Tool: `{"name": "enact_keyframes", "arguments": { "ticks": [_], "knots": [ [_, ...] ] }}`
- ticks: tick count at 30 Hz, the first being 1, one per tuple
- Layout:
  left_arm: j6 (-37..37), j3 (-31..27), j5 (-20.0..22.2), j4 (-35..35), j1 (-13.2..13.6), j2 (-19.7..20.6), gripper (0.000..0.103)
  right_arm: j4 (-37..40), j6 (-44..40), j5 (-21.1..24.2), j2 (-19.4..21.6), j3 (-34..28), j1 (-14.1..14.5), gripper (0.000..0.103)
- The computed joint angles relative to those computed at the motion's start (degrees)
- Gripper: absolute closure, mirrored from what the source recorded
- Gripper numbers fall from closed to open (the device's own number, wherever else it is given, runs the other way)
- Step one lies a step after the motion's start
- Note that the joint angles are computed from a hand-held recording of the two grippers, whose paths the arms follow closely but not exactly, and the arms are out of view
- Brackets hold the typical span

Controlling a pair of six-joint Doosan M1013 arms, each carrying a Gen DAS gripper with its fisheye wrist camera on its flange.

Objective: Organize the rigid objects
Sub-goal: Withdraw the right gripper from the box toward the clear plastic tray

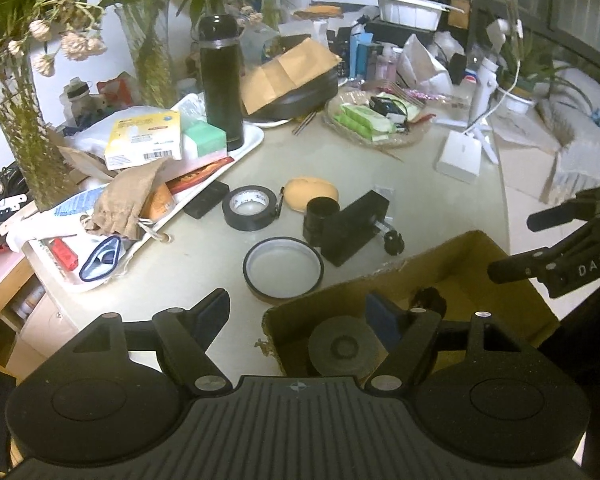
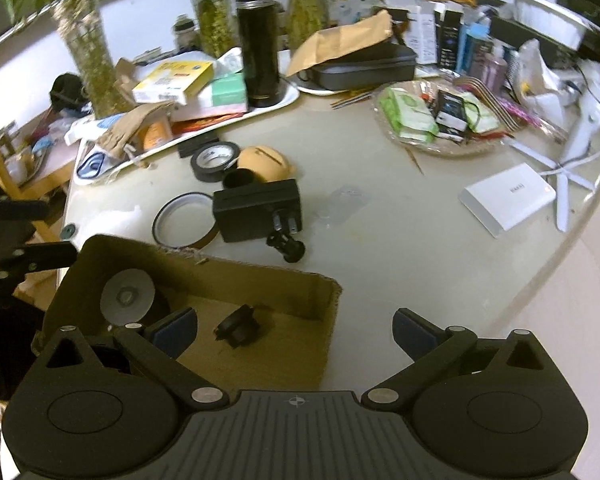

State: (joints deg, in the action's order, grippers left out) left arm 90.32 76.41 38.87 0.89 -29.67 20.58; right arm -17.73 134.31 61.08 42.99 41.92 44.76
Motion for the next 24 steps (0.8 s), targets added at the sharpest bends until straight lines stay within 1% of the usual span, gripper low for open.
{"name": "enact_keyframes", "arguments": {
  "ticks": [5, 15, 19, 24],
  "knots": [
    [0.56, 0.32, -0.80, -0.40, 0.28, -0.10, 0.029, -0.63, 2.99, 0.13, -0.08, 0.28, -0.30, 0.000],
    [1.98, 0.87, -2.06, -1.53, 0.58, -0.19, 0.029, -2.17, 3.99, 0.64, 0.33, -0.46, -0.82, 0.000],
    [2.48, 0.62, -2.31, -2.86, 0.85, 0.15, 0.029, -2.15, 5.22, 0.57, 0.47, -0.64, -1.28, 0.000],
    [2.89, 0.29, -3.10, -4.21, 1.05, 0.60, 0.029, -1.02, 4.23, 0.80, 1.12, -1.69, -1.83, 0.000]
  ]
}}
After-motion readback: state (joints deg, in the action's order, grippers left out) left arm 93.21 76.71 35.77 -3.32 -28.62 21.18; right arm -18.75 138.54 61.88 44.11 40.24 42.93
